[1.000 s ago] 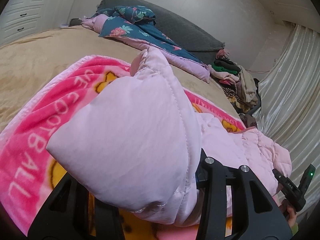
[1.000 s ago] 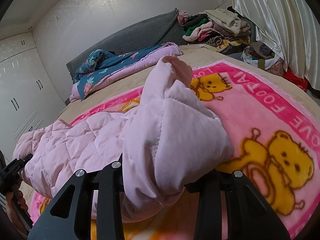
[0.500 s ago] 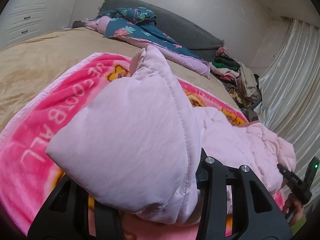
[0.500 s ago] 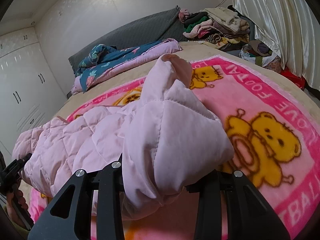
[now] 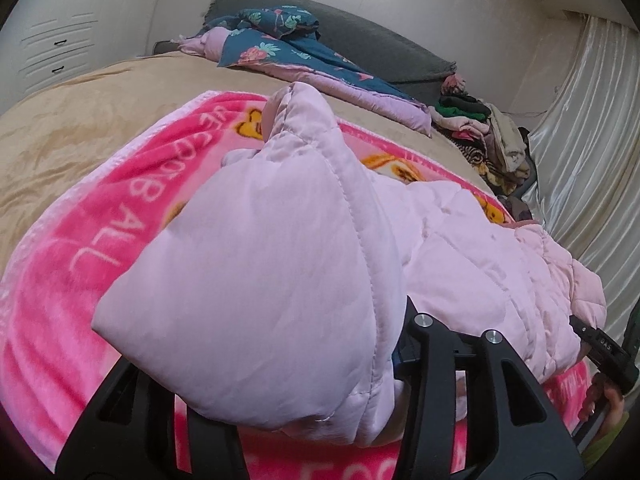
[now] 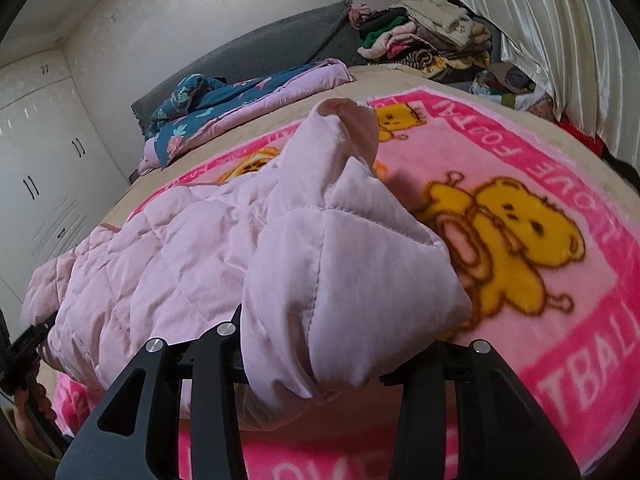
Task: Fold large clothes
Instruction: 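Lay the folded half down and open both grippers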
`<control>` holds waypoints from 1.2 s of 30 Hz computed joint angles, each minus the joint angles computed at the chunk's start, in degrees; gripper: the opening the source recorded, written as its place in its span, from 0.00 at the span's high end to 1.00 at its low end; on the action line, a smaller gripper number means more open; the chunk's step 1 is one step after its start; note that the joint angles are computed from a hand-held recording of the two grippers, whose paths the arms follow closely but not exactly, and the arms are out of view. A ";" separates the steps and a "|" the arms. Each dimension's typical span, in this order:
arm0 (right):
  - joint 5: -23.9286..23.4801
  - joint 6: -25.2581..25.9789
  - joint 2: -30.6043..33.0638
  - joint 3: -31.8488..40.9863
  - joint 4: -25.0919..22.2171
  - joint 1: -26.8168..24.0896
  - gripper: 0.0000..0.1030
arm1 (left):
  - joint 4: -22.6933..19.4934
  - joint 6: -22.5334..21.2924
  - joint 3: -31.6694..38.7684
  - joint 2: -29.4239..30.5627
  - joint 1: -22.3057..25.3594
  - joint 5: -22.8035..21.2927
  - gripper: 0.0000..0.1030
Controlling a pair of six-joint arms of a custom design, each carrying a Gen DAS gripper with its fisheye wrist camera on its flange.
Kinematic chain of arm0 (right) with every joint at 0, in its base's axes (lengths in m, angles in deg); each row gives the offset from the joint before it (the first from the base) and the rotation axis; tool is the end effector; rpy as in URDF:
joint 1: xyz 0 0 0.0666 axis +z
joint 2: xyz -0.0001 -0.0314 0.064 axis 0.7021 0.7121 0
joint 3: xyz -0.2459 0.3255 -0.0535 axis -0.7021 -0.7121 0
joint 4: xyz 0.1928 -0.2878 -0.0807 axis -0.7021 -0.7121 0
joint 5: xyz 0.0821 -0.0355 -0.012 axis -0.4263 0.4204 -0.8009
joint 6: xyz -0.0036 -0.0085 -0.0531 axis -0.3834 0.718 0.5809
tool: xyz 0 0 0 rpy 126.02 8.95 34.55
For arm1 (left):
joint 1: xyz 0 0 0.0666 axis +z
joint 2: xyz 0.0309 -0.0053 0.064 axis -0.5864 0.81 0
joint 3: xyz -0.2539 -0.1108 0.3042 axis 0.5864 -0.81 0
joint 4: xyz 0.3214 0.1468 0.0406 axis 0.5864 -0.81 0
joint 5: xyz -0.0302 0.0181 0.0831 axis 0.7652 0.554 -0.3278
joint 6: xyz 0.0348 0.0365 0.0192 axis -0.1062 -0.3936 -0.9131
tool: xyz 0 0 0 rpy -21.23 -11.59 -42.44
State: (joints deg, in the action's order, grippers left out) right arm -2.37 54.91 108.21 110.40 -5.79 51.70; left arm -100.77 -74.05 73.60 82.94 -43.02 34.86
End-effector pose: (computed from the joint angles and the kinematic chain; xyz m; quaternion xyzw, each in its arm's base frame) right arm 0.5192 0.0570 0.3924 0.2539 0.8676 0.0616 0.4231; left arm 0.7149 -0.1020 0.3523 0.0598 0.8909 -0.2145 0.3959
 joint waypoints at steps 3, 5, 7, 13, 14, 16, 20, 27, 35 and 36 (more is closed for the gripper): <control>-0.70 -1.27 -0.37 -1.04 0.21 -0.30 0.57 | 0.05 0.07 -1.26 -0.54 0.05 -0.44 0.61; -1.14 -2.00 -0.50 -1.33 -0.17 -0.59 0.50 | -0.24 -0.11 -1.82 -0.64 0.04 -0.92 0.60; -1.34 -2.91 -0.66 -1.59 -0.63 -0.69 0.44 | -0.88 -0.20 -1.57 -0.45 0.20 -1.10 0.58; -2.42 -4.86 -1.66 -2.94 -1.72 -0.93 0.21 | -1.81 0.17 -2.59 -0.89 0.48 -1.87 0.48; -2.27 -5.10 -1.86 -3.13 -2.09 -0.88 0.16 | -2.07 0.32 -2.70 -0.97 0.57 -1.84 0.47; -2.05 -5.36 -2.53 -3.74 -2.60 -0.88 0.14 | -2.53 0.53 -3.05 -1.27 0.66 -1.96 0.40; -0.65 -5.17 -4.22 -4.59 -3.70 -0.91 0.09 | -3.12 0.92 -4.52 -2.66 1.02 -2.97 0.23; 3.34 -4.40 -8.60 -6.02 -4.49 0.25 0.05 | -0.76 0.52 -10.11 -7.36 1.48 -4.23 0.09; 6.77 0.24 -12.20 -4.36 -4.54 3.98 0.04 | 5.18 -0.16 -16.23 -14.60 1.60 -2.86 0.09; 7.65 1.33 -12.59 -3.95 -4.49 4.90 0.04 | 5.81 -0.40 -16.91 -15.43 1.45 -2.79 0.09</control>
State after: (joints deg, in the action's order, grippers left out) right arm 5.28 56.24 95.62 106.45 -10.28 56.60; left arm -94.96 -74.45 56.69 67.52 -41.57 32.07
